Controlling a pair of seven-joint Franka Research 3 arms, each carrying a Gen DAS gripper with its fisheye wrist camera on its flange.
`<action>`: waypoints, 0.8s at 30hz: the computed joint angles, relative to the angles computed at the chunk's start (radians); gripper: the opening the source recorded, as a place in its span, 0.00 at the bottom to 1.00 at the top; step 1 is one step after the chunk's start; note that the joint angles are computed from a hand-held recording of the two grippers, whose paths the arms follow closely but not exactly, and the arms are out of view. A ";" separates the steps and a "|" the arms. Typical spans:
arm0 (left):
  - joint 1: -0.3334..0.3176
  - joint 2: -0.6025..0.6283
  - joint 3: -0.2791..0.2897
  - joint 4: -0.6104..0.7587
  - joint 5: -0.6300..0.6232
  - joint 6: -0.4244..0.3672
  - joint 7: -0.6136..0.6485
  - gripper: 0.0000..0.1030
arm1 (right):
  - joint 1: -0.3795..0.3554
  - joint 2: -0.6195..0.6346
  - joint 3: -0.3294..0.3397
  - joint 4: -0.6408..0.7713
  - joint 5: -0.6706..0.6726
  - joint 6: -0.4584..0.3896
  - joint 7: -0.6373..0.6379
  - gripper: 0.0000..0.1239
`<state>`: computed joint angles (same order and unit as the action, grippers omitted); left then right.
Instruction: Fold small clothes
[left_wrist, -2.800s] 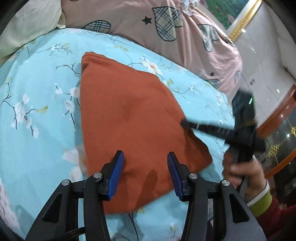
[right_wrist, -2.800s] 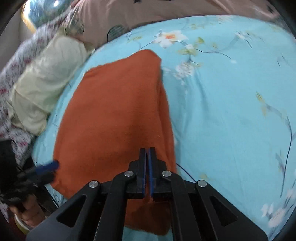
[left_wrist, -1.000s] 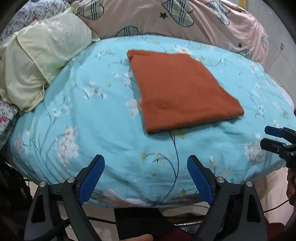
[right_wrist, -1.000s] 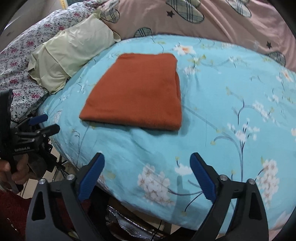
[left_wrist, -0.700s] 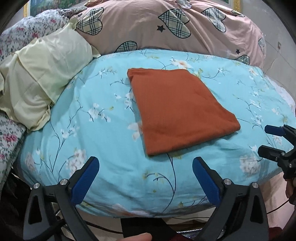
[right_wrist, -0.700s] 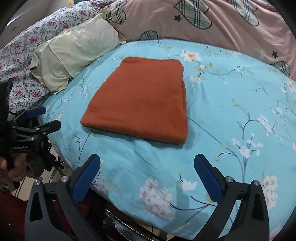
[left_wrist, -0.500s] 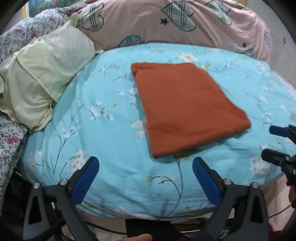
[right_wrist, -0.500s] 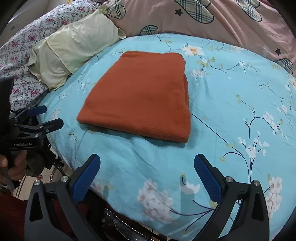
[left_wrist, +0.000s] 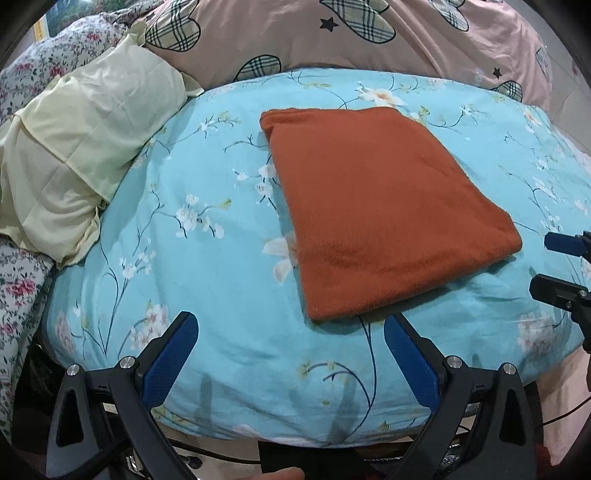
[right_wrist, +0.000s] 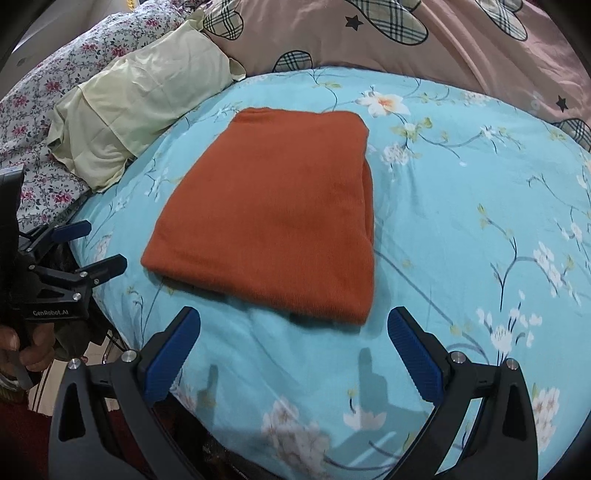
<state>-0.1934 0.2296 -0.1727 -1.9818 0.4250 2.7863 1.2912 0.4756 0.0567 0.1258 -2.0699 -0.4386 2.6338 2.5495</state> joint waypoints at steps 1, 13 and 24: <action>-0.003 0.005 0.002 0.009 0.006 0.000 -0.003 0.98 | -0.001 0.004 -0.001 0.006 -0.001 0.000 -0.002 0.82; -0.009 0.067 0.002 0.105 0.001 -0.023 0.013 0.98 | 0.003 0.074 -0.030 0.094 0.049 0.010 -0.101 0.82; -0.007 0.091 -0.004 0.133 -0.036 -0.023 0.029 0.98 | 0.013 0.084 -0.051 0.098 0.072 0.014 -0.111 0.82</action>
